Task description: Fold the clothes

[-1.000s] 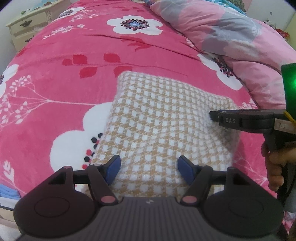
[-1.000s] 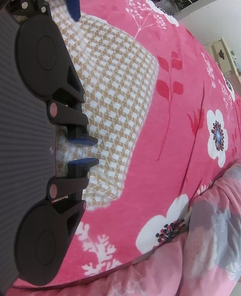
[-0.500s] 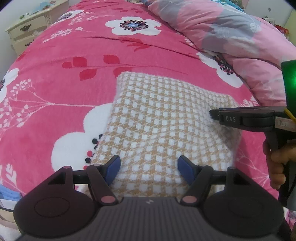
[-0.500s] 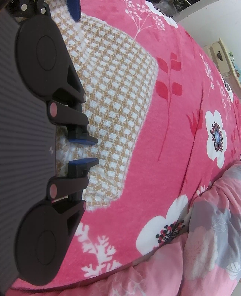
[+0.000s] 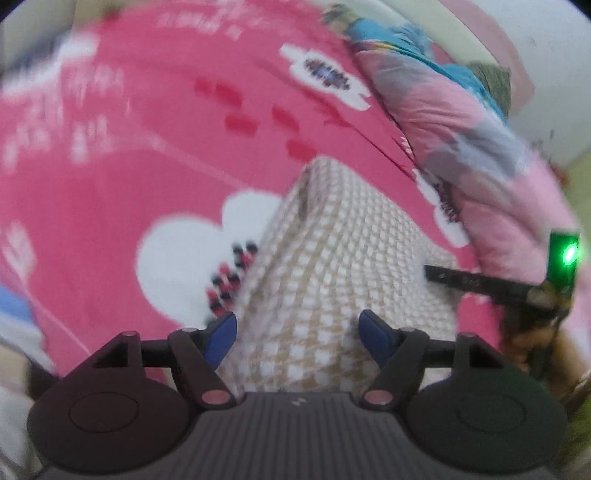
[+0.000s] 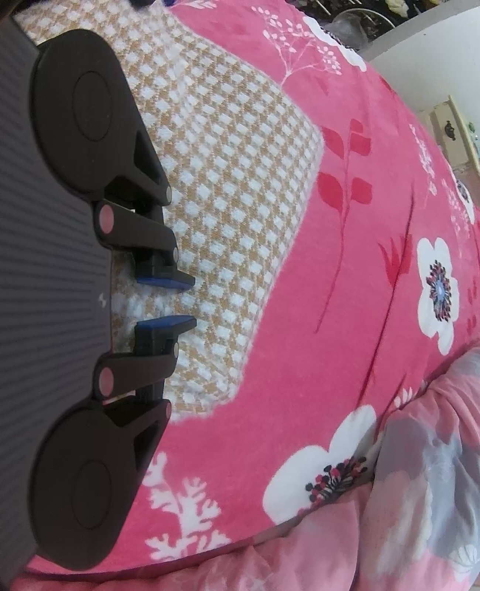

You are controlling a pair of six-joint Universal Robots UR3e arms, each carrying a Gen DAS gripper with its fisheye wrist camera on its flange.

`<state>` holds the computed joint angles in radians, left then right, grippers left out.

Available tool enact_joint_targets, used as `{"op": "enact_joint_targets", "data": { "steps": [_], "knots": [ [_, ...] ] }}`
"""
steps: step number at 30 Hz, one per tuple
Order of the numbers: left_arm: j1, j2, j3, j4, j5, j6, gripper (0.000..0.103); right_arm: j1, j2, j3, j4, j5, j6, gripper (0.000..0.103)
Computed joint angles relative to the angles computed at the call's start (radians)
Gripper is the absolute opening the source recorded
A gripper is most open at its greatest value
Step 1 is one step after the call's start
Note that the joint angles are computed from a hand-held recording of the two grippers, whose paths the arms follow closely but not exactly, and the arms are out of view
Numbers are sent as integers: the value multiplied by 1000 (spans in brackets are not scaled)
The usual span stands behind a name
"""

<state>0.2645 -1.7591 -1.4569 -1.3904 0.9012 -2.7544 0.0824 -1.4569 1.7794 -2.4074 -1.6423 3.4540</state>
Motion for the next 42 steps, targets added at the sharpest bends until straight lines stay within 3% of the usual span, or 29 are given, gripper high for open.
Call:
{"op": "enact_joint_targets", "data": {
  "steps": [4, 8, 12, 16, 19, 22, 24, 28, 34, 42],
  "knots": [
    [26, -22, 15, -65, -39, 18, 75, -11, -17, 23, -16, 19, 34, 15],
    [39, -23, 25, -118, -51, 50, 76, -76, -124, 115, -60, 109, 146, 19],
    [48, -57, 62, -166, -64, 35, 77, -97, -357, 262, -92, 162, 383, 45],
    [41, -97, 102, -205, -59, -5, 84, -77, -594, 454, -122, 285, 646, 56],
    [36, -108, 107, -214, -56, -33, 84, 39, -595, 589, -296, 294, 870, 59],
    [32, -115, 122, -231, -49, -39, 84, 134, -440, 653, -534, 313, 999, 59],
    [27, -131, 147, -252, -39, -44, 85, 144, -356, 673, -658, 346, 1031, 61],
    [12, -153, 190, -274, -12, -52, 88, 139, -276, 650, -701, 369, 1006, 73],
    [-35, -156, 210, -253, 54, -78, 94, 128, -251, 673, -755, 401, 992, 78],
    [-74, -165, 246, -237, 120, -105, 97, 27, -85, 719, -1013, 556, 953, 82]
  ]
}}
